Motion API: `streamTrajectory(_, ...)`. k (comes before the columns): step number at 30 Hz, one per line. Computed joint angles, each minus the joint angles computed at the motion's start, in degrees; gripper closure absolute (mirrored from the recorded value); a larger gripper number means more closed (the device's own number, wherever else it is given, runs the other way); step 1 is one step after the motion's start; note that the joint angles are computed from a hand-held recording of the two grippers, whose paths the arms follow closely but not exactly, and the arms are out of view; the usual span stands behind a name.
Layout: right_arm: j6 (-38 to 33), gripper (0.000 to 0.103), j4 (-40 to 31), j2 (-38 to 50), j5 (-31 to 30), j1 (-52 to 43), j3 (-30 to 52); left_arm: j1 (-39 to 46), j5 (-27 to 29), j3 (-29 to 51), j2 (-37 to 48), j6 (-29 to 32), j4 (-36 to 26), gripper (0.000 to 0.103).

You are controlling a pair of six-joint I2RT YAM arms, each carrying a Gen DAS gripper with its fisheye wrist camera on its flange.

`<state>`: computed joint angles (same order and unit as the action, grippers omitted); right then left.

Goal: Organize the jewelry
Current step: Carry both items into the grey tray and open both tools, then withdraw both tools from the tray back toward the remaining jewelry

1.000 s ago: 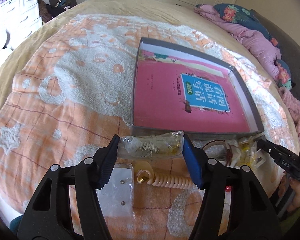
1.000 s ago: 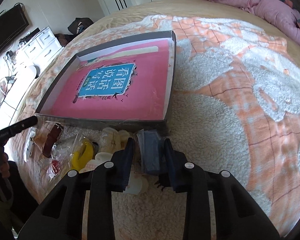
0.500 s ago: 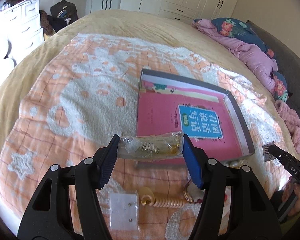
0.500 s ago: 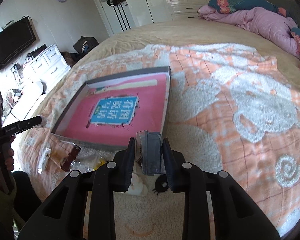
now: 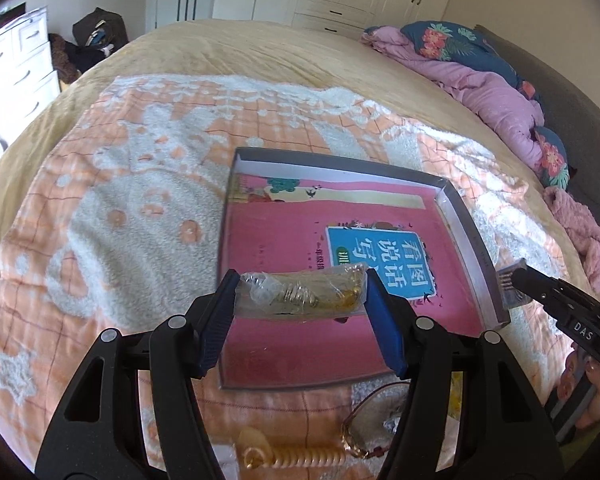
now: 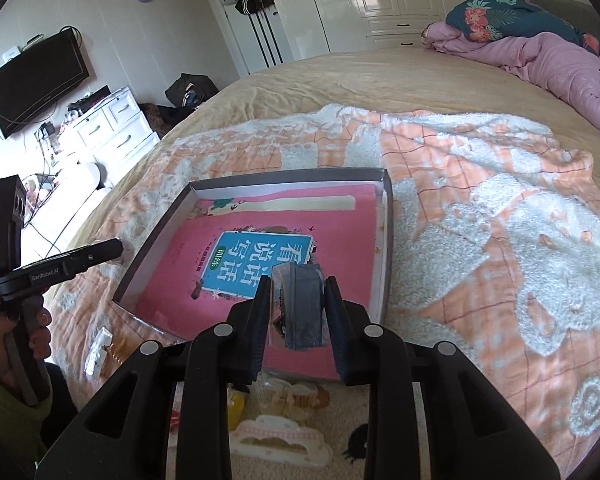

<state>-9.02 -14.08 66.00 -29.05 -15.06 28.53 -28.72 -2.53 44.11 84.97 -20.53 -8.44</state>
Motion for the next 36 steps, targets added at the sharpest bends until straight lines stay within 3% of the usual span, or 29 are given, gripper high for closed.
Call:
streamTrajectory(13,3.17,0.077,9.11,11.66,5.11,4.98,0.17,-1.20,-0.34,4.01,12.56,2.12,2.96,0.048)
streamTrajectory(25,3.91,0.075,11.39,14.55,6.58,4.80,-0.89,-1.22,-0.98,4.58,14.45,3.36,2.82,0.048)
streamTrajectory(31,4.04,0.055,9.47,9.71,4.89,3.02,-2.45,-1.22,-0.85,4.62,14.41,3.47,2.83,0.047)
streamTrajectory(34,3.97,0.048,6.98,5.89,3.34,1.09,-3.15,-1.24,-1.01,4.37,13.88,3.41,2.96,0.037)
streamTrajectory(36,3.61,0.042,4.77,2.85,2.17,-0.50,-3.63,-1.37,-1.36,4.19,13.56,3.36,2.83,0.036)
